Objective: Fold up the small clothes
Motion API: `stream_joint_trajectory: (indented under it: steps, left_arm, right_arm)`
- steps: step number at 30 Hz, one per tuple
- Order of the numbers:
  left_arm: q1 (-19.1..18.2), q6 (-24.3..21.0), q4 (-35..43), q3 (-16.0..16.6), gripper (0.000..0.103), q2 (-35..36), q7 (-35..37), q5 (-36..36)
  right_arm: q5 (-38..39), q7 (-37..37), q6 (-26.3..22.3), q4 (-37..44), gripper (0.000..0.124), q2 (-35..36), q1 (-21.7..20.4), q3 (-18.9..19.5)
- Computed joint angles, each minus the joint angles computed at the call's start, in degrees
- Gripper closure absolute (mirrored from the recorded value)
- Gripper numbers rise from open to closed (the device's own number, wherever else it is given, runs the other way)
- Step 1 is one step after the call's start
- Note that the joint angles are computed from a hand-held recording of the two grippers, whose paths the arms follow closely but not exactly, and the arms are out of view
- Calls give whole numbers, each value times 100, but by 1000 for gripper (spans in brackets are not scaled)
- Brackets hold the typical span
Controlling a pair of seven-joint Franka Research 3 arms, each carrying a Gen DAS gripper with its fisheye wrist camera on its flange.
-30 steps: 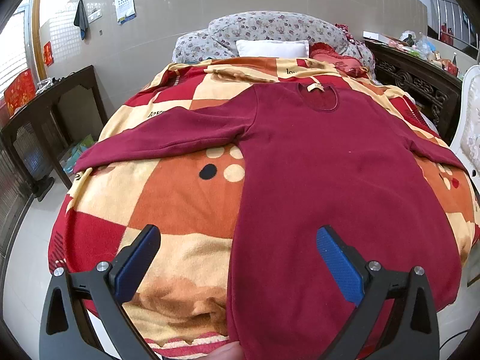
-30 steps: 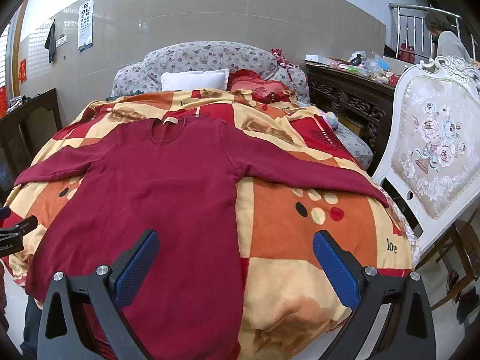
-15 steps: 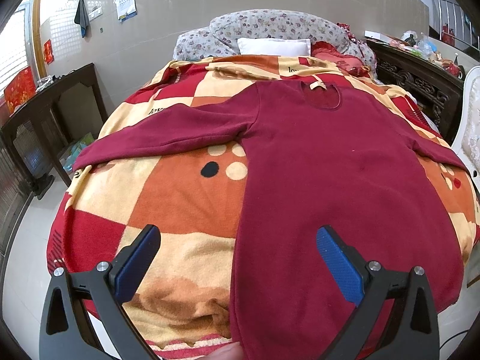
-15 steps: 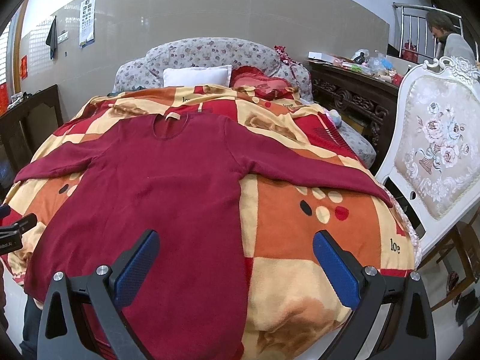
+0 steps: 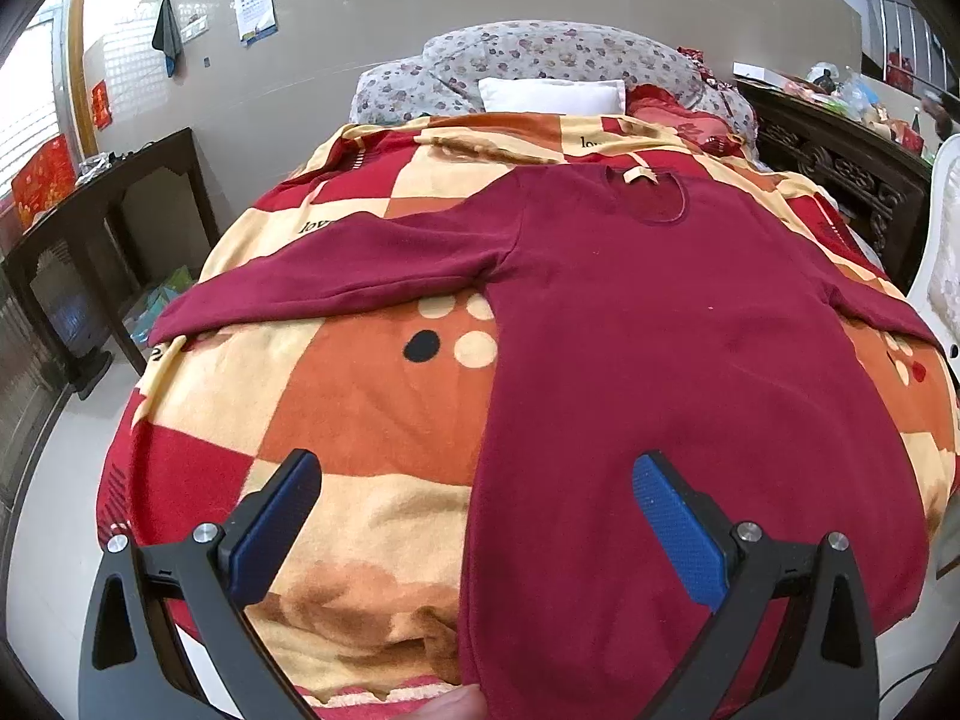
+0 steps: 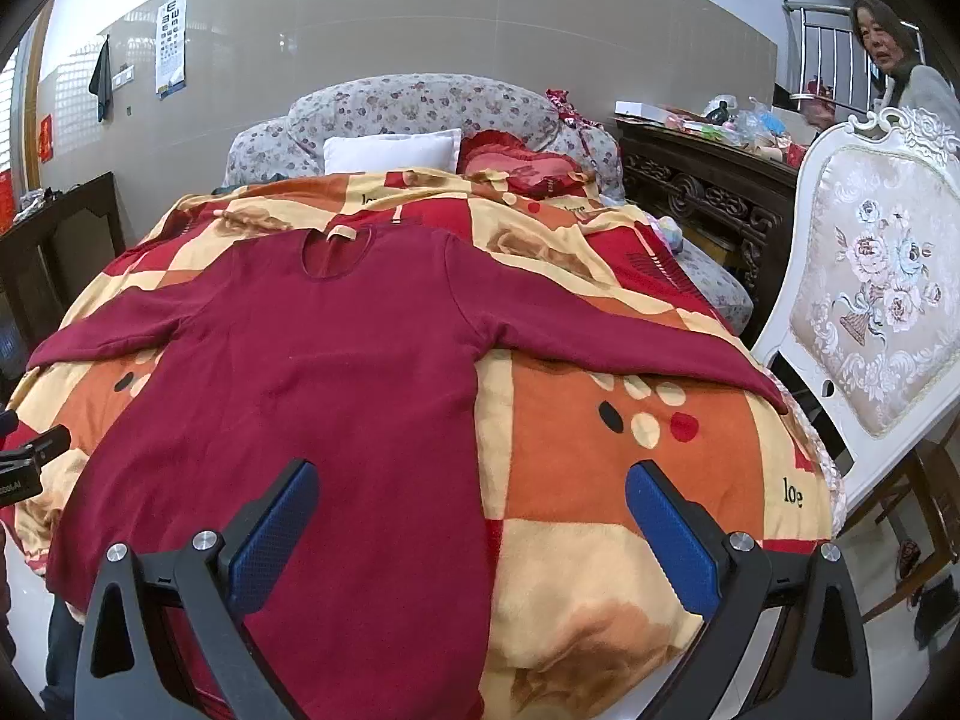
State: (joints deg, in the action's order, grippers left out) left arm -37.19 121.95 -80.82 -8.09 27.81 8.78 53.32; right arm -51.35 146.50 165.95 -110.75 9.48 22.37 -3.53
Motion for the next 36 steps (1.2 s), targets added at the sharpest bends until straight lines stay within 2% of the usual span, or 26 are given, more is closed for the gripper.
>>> stream_joint_trajectory:
  steps: [19, 28, 36]
  left_arm:
    - [-16, -14, 30, 19, 0, 13, -38, 38]
    - [162, 276, -155, 19, 0, -46, -57, -47]
    - [419, 502, -243, 119, 0, -49, 56, -105]
  right_arm:
    - [106, -131, 8, 73, 21, 39, 31, -11]
    - [362, -496, -295, 353, 21, 204, 134, 21]
    - [911, -1201, -846, 1167, 21, 758, 319, 51]
